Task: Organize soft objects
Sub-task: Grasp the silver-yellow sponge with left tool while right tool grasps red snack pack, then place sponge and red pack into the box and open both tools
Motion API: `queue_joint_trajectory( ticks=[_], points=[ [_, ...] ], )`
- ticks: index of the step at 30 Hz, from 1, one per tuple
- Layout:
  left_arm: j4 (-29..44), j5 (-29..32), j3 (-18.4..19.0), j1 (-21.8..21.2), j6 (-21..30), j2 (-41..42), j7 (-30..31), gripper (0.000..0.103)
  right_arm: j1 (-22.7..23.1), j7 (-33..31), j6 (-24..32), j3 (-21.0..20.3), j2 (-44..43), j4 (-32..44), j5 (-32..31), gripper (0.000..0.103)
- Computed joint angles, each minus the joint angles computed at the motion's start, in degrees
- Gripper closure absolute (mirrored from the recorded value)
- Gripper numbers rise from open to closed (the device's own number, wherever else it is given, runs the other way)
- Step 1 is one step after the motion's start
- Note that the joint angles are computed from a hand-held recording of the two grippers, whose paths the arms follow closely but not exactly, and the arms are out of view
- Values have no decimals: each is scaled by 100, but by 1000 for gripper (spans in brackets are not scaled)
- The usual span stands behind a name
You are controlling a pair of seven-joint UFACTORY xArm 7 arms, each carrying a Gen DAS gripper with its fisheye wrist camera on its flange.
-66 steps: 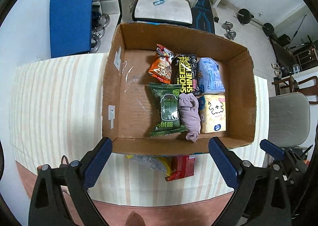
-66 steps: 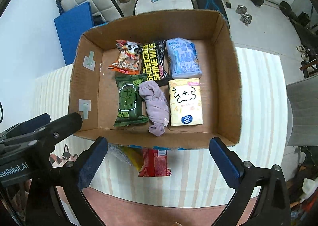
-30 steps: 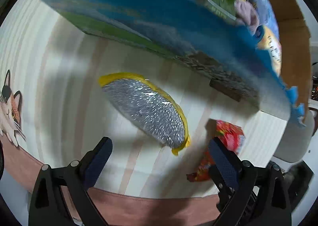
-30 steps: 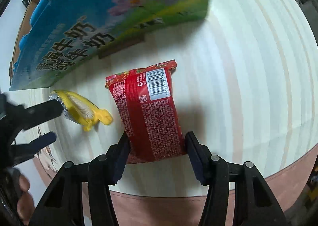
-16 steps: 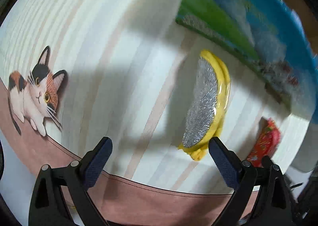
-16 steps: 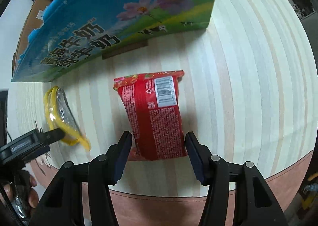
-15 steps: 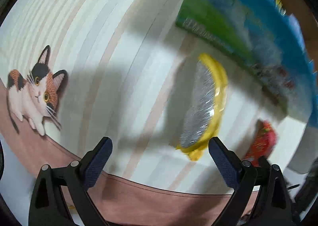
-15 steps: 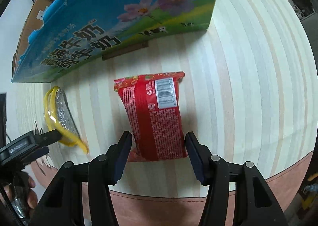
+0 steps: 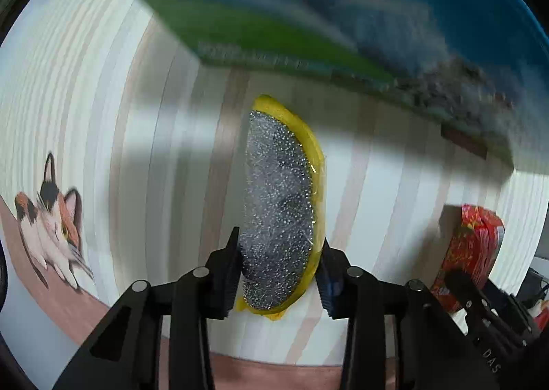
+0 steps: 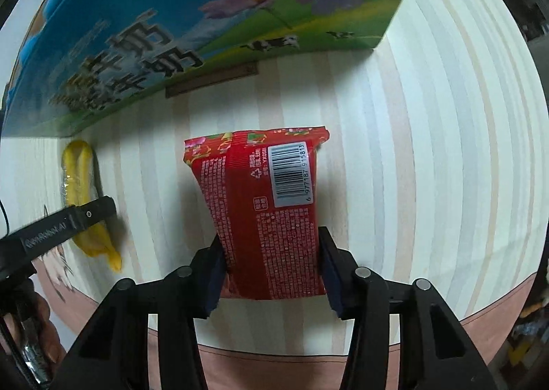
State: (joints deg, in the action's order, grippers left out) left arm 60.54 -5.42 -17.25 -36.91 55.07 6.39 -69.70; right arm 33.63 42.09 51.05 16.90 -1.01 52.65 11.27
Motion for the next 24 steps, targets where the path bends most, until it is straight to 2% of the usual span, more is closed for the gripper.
queue_joint_trajectory(
  ticks=[2, 6, 10, 12, 16, 20, 22, 24],
  points=[
    [-200, -104, -62, -51, 42, -225, -40, 71, 51, -60, 3, 41, -43, -27, 115, 54],
    [-75, -173, -160, -129, 258, -647, -59, 71, 146, -436, -5, 68, -348, -95, 665, 55],
    [568, 205, -121, -22, 812, -1040, 141, 71, 201, -733, -30, -9, -876, -7, 1249, 55],
    [1229, 535, -95, 85, 1253, -952, 363, 71, 173, -821, -68, -65, -1022, 242, 1346, 55],
    [2657, 1310, 128, 372, 2283, -404, 1316, 71, 28, -1002, -246, -184, -878, 921, 1372, 55],
    [4028, 1983, 415, 518, 3149, 474, 2209, 71, -168, -1109, -363, -231, 55, 1997, 1248, 55],
    [4761, 2078, 600, 518, 3444, 1064, 2622, 71, -231, -1179, -407, -218, 389, 2307, 1322, 55],
    [5122, 2014, 768, 581, 3614, 1420, 2969, 71, -252, -1116, -381, -197, 986, 2906, 1140, 55]
  ],
)
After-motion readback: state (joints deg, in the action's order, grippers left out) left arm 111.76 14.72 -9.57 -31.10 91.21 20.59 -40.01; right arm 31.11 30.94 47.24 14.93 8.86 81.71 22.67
